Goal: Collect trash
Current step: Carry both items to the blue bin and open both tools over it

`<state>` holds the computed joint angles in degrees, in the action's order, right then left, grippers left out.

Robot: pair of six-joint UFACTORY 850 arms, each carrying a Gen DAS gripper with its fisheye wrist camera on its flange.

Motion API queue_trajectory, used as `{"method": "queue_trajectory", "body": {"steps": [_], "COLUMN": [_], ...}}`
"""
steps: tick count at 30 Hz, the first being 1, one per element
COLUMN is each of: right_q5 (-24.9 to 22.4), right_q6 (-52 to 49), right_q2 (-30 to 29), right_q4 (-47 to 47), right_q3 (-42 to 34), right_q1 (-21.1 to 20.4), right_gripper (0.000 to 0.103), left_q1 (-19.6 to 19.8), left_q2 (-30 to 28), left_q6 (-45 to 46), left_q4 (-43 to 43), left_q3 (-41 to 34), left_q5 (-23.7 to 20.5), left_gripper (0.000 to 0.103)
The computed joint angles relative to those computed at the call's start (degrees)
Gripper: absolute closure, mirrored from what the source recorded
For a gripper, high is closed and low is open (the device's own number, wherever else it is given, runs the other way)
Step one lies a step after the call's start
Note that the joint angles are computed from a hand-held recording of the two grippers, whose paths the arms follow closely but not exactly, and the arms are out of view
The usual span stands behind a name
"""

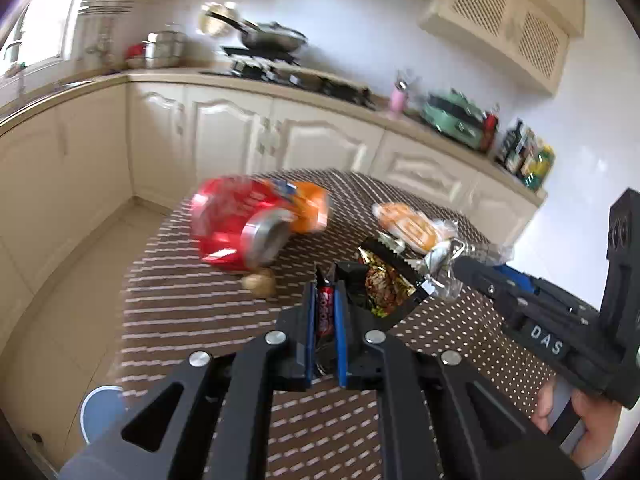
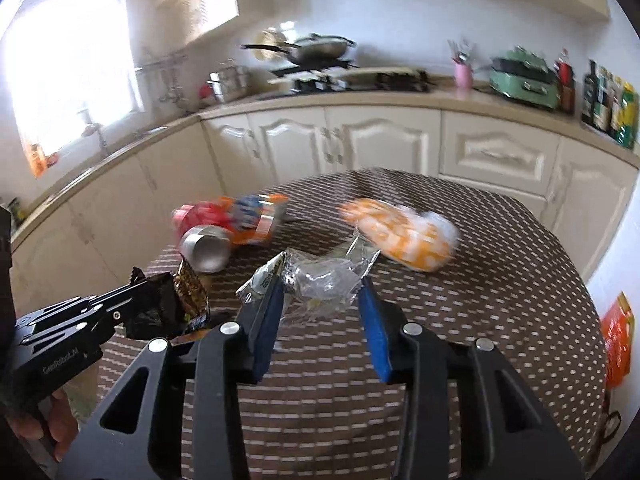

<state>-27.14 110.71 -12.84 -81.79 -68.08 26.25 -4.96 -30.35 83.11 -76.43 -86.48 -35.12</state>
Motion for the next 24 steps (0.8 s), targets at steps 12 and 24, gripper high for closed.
{"method": "queue_trajectory", "body": {"steps": [12,24], "right_q5": [8.7,0.9], "right_q6": [-20.3,-65.1], "right_q2": [-18.2,-44.1], "right_q4": [14.4,53.6], "right_q3": [-22.9,-54.9], "right_q1": [9.5,13.7], "right_gripper": [0.066,0.066], "left_q1": [15.0,22.4], "left_q2": [2.9,-10.2], "left_q6": [4.2,-16.8], "left_q4": [-6.7,13.1], "left_q3": [4.9,-4.3], "left_q5": [3.8,11.5], "left_gripper": [0.095,0.095]}}
